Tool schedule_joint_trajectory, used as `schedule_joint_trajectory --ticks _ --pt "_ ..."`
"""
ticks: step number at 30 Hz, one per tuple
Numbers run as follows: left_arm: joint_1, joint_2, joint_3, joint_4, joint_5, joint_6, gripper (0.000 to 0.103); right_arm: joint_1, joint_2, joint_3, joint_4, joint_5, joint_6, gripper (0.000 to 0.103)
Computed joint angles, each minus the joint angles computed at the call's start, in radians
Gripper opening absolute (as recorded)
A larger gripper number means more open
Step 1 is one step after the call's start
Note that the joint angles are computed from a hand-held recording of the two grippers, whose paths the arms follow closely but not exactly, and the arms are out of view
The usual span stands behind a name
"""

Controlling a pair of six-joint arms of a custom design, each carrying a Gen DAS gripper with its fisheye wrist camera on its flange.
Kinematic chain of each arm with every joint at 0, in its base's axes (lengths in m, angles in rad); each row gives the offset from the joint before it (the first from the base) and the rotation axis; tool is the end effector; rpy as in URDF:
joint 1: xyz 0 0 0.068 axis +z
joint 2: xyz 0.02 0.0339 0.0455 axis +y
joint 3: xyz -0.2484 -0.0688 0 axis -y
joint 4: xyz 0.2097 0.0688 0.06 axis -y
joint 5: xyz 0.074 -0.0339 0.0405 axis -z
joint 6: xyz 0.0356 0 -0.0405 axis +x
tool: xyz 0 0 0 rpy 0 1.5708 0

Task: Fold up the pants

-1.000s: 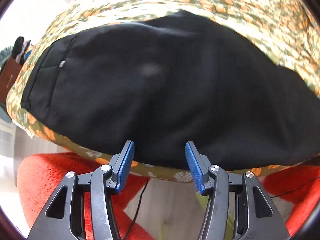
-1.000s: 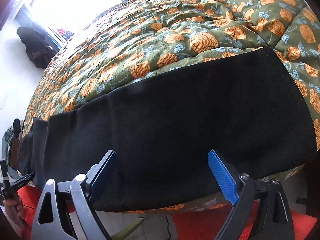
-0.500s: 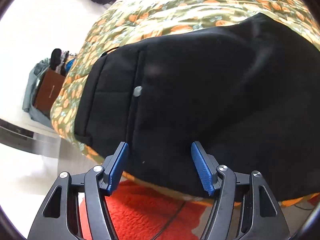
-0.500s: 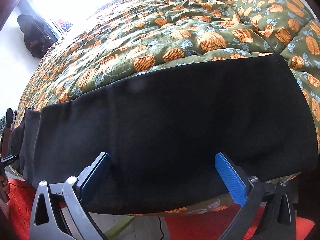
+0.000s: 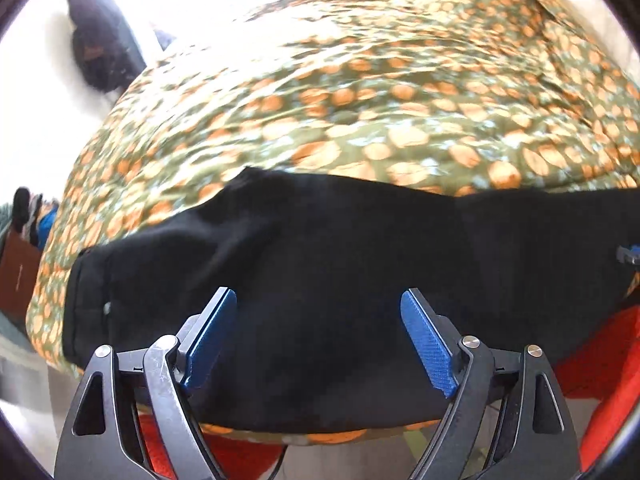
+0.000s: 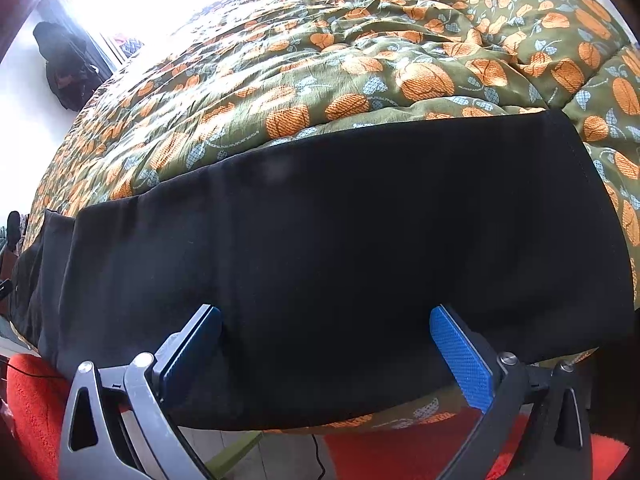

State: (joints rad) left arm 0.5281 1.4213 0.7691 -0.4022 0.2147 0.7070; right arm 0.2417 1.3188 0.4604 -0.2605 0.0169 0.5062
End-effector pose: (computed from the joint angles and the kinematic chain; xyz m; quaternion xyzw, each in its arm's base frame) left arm 0.2109 0.1143 0.1849 0.1131 0.9550 0.0625 0.2670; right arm 0.1831 0.0445 0.1360 0.1304 0.9658 0.0742 0.2115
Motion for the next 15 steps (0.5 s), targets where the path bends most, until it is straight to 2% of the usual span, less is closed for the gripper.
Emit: schedule_joint_trajectory --ticks 2,4,5,7,10,12,15 --pt "-0.101 -0.064 -0.096 0.046 -0.032 -0.005 0.087 -0.009 -0.016 -0.012 0.002 -0.008 -0.011 0.103" --pt "-0.185 -0.085 -0.179 0.115 -0.111 -0.018 0.087 -0.018 -0.027 -0.021 0.004 -0.018 -0.022 0.103" --pt "-0.222 -0.102 -0.204 0.114 -0.150 -0.037 0.087 -0.025 -0.036 -0.026 0.004 -0.024 -0.028 0.103" --pt "-0.240 -0.038 -0.226 0.167 -0.201 -0.044 0.087 -0.041 -0.055 -0.038 0.006 -0.041 -0.037 0.103" --pt "-0.113 0.036 -0.269 0.239 -0.214 0.053 0.090 -0.089 -0.089 -0.060 0.017 -0.088 -0.053 0.103" --pt "-0.044 0.067 -0.251 0.228 -0.196 0.083 0.094 -0.137 -0.115 -0.075 0.026 -0.136 -0.064 0.103" --pt "-0.007 0.070 -0.214 0.182 -0.177 0.092 0.094 -0.218 -0.146 -0.096 0.041 -0.212 -0.073 0.103"
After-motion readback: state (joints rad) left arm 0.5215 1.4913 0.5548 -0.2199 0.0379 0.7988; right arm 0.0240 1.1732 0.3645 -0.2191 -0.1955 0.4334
